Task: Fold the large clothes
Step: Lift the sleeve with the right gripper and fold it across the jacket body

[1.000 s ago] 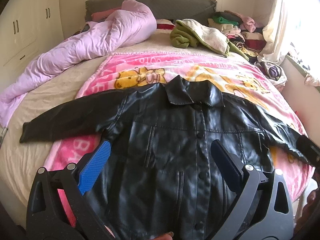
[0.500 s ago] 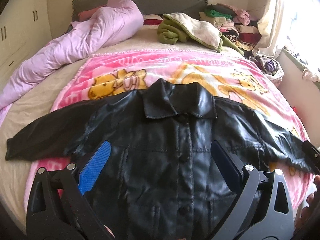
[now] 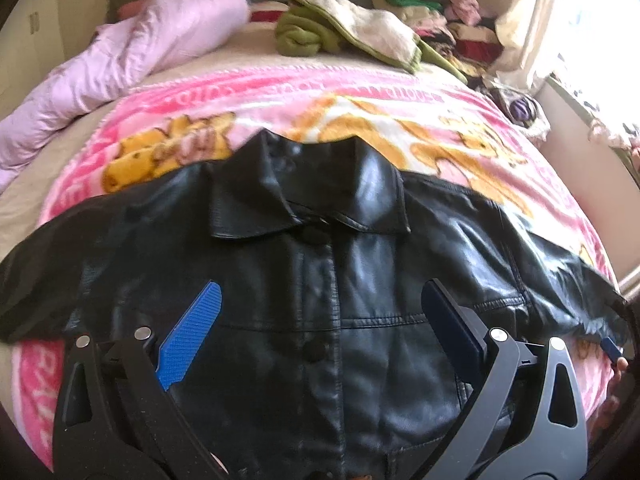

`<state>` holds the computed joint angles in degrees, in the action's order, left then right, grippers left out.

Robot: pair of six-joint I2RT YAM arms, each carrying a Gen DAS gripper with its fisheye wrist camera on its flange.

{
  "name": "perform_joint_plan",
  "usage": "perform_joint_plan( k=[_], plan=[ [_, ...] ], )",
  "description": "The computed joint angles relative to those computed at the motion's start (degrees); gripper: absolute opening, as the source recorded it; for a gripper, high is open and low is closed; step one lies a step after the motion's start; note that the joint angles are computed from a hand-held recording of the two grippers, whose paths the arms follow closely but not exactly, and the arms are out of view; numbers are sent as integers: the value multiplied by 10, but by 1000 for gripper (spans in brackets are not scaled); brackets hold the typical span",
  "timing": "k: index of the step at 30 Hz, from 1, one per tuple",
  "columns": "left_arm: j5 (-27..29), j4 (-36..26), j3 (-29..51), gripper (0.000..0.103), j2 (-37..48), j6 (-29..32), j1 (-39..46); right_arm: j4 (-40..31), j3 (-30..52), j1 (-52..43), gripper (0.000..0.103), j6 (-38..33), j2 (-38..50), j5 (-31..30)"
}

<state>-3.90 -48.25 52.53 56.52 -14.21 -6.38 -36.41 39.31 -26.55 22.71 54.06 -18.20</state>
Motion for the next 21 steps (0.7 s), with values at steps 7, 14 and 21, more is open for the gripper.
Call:
perform_joint_plan(
  k=[7, 14, 21],
  plan=[
    [3, 30, -7, 94, 45, 13, -26, 61, -10, -113, 99, 15, 111, -24],
    [18, 4, 8, 94, 44, 33, 3, 171, 8, -185, 99, 54, 223, -111],
    [46, -29, 29, 94, 14, 58, 52, 276, 9, -216, 43, 98, 231, -207]
  ],
)
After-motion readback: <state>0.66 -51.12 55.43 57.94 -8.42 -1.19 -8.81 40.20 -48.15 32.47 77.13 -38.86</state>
